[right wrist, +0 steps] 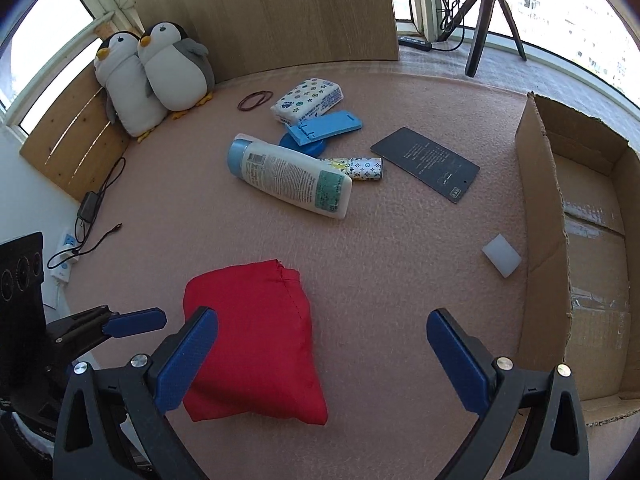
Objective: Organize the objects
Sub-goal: 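Lift the red cushion with the left tool while the right tool also grips it, then carry the red cushion into the cardboard box and open both tools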
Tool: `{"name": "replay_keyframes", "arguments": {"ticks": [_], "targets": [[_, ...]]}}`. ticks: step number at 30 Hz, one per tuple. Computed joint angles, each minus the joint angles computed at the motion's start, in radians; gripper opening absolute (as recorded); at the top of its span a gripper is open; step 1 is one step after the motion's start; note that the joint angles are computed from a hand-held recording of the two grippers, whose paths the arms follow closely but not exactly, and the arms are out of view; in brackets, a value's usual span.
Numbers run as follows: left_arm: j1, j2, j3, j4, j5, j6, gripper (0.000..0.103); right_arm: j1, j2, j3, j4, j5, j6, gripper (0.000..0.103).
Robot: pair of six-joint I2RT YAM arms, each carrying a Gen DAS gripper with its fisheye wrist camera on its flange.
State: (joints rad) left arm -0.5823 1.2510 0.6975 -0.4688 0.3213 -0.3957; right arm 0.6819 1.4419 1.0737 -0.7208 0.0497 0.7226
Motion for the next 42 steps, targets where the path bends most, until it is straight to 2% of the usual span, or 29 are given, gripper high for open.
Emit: {"name": "replay_keyframes", "arguments": {"ticks": [4, 8, 13, 17, 23, 30, 33, 42], "targets": [[-0.023, 0.037, -0.002, 0.035, 0.001, -0.031, 0.082, -0.028, 0.056, 0.018, 0.015, -0.096, -0.051, 0.102], [-0.033, 0.065, -0.009, 0.063, 0.010, -0.051, 0.069, -0.053, 0.122, 0.048, 0.013, -0.178, -0.092, 0.090], [-0.015, 0.083, -0.028, 0.092, 0.043, -0.064, 0.065, -0.076, 0.153, 0.039, 0.057, -0.284, -0.101, 0.085], [-0.018, 0.095, -0.032, 0.110, 0.049, -0.066, 0.062, -0.093, 0.157, 0.007, 0.127, -0.380, -0.072, 0.065], [-0.044, 0.087, -0.016, 0.112, 0.047, -0.086, 0.058, -0.078, 0.108, -0.020, 0.149, -0.331, -0.043, 0.063], [-0.142, 0.099, 0.090, 0.086, -0.019, -0.084, 0.058, -0.054, -0.087, -0.096, 0.133, -0.206, 0.043, 0.061], [-0.181, 0.119, 0.166, 0.067, -0.044, -0.074, 0.058, -0.054, -0.177, -0.108, 0.088, -0.149, 0.059, 0.059], [-0.316, 0.356, 0.525, 0.038, -0.094, -0.047, 0.058, -0.162, -0.415, -0.088, -0.116, -0.051, 0.032, 0.059]]}}
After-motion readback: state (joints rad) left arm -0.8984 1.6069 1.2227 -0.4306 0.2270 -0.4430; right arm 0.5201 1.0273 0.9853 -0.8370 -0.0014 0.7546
